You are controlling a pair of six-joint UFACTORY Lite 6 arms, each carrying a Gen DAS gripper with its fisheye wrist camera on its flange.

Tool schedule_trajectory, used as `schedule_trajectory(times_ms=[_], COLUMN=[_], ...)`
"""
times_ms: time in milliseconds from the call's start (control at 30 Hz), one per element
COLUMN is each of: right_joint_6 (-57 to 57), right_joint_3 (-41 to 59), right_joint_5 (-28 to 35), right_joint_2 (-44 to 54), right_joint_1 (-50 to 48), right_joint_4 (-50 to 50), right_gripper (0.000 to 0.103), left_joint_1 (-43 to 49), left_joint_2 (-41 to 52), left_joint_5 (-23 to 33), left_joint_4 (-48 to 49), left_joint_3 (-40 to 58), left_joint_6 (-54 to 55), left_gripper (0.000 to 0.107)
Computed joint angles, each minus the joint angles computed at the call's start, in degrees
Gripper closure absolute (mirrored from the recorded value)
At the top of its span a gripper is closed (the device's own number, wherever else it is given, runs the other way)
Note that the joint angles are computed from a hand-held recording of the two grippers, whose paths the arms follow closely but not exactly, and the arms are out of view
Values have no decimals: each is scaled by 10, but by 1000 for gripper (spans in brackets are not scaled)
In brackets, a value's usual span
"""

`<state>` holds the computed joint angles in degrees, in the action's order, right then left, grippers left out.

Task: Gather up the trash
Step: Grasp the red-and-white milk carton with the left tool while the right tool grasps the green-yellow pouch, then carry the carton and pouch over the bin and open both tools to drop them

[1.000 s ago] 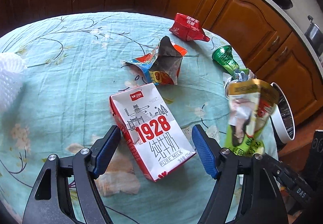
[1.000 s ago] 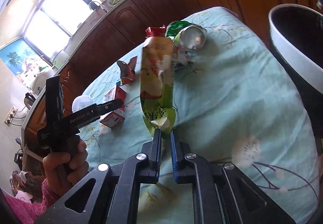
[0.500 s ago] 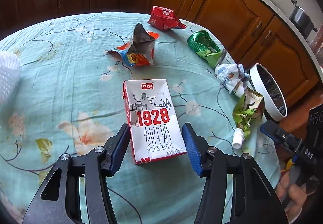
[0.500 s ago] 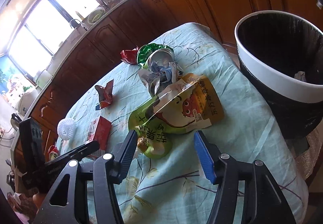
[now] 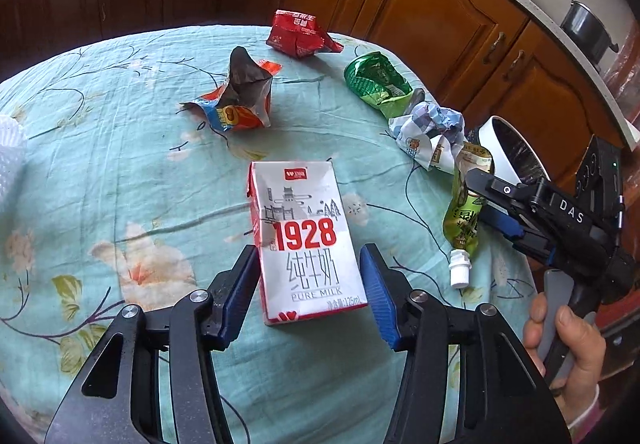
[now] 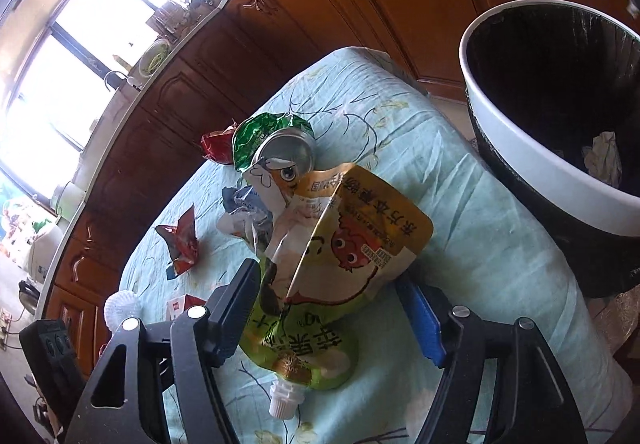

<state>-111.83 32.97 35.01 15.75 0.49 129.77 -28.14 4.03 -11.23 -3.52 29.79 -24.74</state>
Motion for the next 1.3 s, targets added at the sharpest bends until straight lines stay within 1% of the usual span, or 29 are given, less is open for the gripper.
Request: schedule_trajectory(times_ms=[33,100,167,267,333,433,533,567,733,867,967,1033,1167,1300], right_joint_6=[-9,-26,-14,-40,-45,-39,-17,-8,27,32,24,16,-2,-28], right_joint_3=[5,6,-1,-33,-57,-95,-131,-143,-200,-226,-226,-217,-193,-171], right_joint_5=[-4,-5,32,47,55,75,90,93,97,100,114,127,138,133], right_joint_2=[6,9,15,-14,-42,-88,-145,-168,-295,-367,-373,-357,-322,-298], right_joint_1=[3,3,-22,-33,-42,-73,-118,-135,-236,-316,-372,-406,-444,-455], right_joint_4=[4,11,-30,-32,-45,-79,-126,-143,-232,-279,-303,-315,-320,-303], right_gripper=[33,53,59,67,67,68,68,68,68,68,68,68,68,68], left_joint_1=[2,3,1,-1,-3,-6,-13,-19,-72,-106,-132,-149,-177,-195], left_joint_2=[5,15,28,47,46,35,11,2,-27,-19,-2,12,48,87], left_joint_5=[1,0,-5,-15,-21,-27,-35,-37,-33,-24,-16,-11,2,16], left_joint_4=[11,-4,-30,-50,-52,-18,31,29,-61,-113,-161,-191,-259,-321], left_joint_3=[4,13,21,31,28,19,4,0,2,32,64,89,150,212], left_joint_6=[-9,8,35,60,64,35,-17,-18,58,101,148,178,253,326], left_gripper=[55,55,55,55,56,59,61,61,61,61,61,61,61,61])
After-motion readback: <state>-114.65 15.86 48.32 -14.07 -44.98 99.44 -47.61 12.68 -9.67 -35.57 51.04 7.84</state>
